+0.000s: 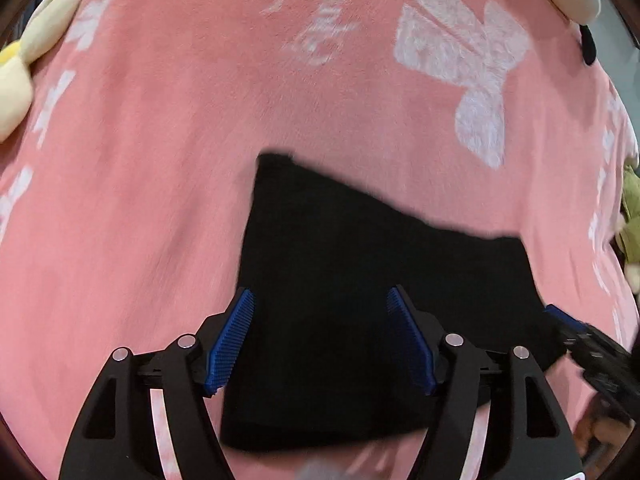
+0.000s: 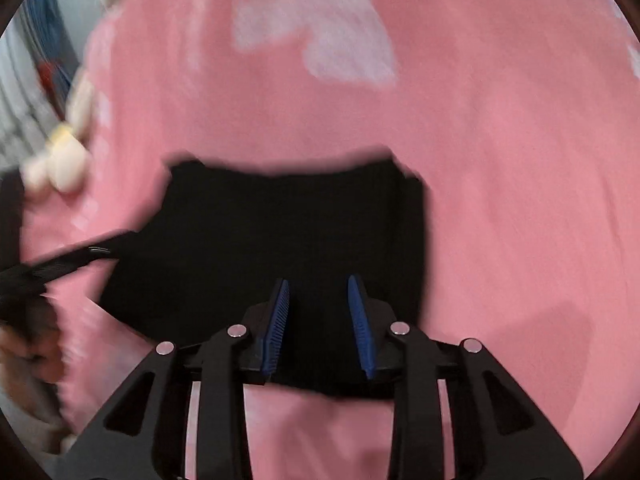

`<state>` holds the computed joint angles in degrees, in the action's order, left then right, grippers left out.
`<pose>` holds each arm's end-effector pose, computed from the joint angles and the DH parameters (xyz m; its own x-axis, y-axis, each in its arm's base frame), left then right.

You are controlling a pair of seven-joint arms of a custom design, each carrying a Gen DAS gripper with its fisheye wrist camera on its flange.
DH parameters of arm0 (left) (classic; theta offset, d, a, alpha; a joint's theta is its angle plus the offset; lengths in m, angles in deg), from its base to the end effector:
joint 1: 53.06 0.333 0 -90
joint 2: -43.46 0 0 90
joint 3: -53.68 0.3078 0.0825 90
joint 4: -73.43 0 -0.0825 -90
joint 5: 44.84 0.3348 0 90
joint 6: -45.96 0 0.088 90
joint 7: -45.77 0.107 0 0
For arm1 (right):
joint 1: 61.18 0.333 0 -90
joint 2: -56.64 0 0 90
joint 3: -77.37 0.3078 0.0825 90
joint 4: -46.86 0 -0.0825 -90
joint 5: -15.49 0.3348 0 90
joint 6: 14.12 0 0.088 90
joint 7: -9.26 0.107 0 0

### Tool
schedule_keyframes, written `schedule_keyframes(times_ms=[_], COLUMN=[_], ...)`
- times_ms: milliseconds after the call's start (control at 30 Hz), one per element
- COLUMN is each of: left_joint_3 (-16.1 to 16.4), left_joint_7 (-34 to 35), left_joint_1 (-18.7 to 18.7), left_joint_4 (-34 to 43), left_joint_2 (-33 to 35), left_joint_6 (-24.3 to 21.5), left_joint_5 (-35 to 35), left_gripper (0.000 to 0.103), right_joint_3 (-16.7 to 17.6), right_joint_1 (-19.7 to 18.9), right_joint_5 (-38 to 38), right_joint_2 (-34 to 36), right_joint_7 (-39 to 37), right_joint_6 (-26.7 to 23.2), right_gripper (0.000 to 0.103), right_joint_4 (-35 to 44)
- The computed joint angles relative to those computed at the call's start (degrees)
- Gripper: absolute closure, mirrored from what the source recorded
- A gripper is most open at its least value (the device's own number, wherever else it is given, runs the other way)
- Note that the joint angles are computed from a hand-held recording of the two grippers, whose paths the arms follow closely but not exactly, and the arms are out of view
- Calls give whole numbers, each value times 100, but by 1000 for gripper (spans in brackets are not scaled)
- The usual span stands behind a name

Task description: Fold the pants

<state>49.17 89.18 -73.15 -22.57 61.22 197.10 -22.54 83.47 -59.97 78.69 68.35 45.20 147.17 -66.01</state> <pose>0.5862 -0.2717 0.5090 0.0520 -0.9823 0.1802 -0.7709 -0.1542 -0.6181 0.5860 0.0274 0.4399 0.2300 -0.9210 -0.3143 -0.7194 0.0566 -0.6923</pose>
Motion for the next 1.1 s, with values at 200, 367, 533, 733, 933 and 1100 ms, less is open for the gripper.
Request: schedule_keyframes(times_ms=[200,367,533,733,933,1100], left_joint_3=[-352,-401,-415,-425,-614,-169], left_joint_7=[84,-119,-154,-79,596,308], left_joint_1=[395,459,491,504,682,278], left_joint_4=[-1613,-1915,-1782,-1541,-1746,-1395], left_joint_2=[-867,-997,-971,-773,-765,-473], left_joint_6=[670,954,1168,843,1371,1375], left_joint_5=[-1205,-1322,-1425,-1559,-2524,-2021], left_gripper=[34,27,27,27,21,42], right_joint_3=[-256,-421,-350,-398,-540,-318], right_joint_1=[81,132,149,86,125,-97], right_joint_5=[1071,807,851,880,802,902], right_joint_2=[-814,-316,-674,-410,-305,125], right_joint_7=[-393,59,-415,-206,406,572], right_joint_6=[-76,-582,-509,-357,-594,-1123], right_gripper=[45,66,93,74,33,69], right_joint_4=[-611,-371,-368,-479,-282,183])
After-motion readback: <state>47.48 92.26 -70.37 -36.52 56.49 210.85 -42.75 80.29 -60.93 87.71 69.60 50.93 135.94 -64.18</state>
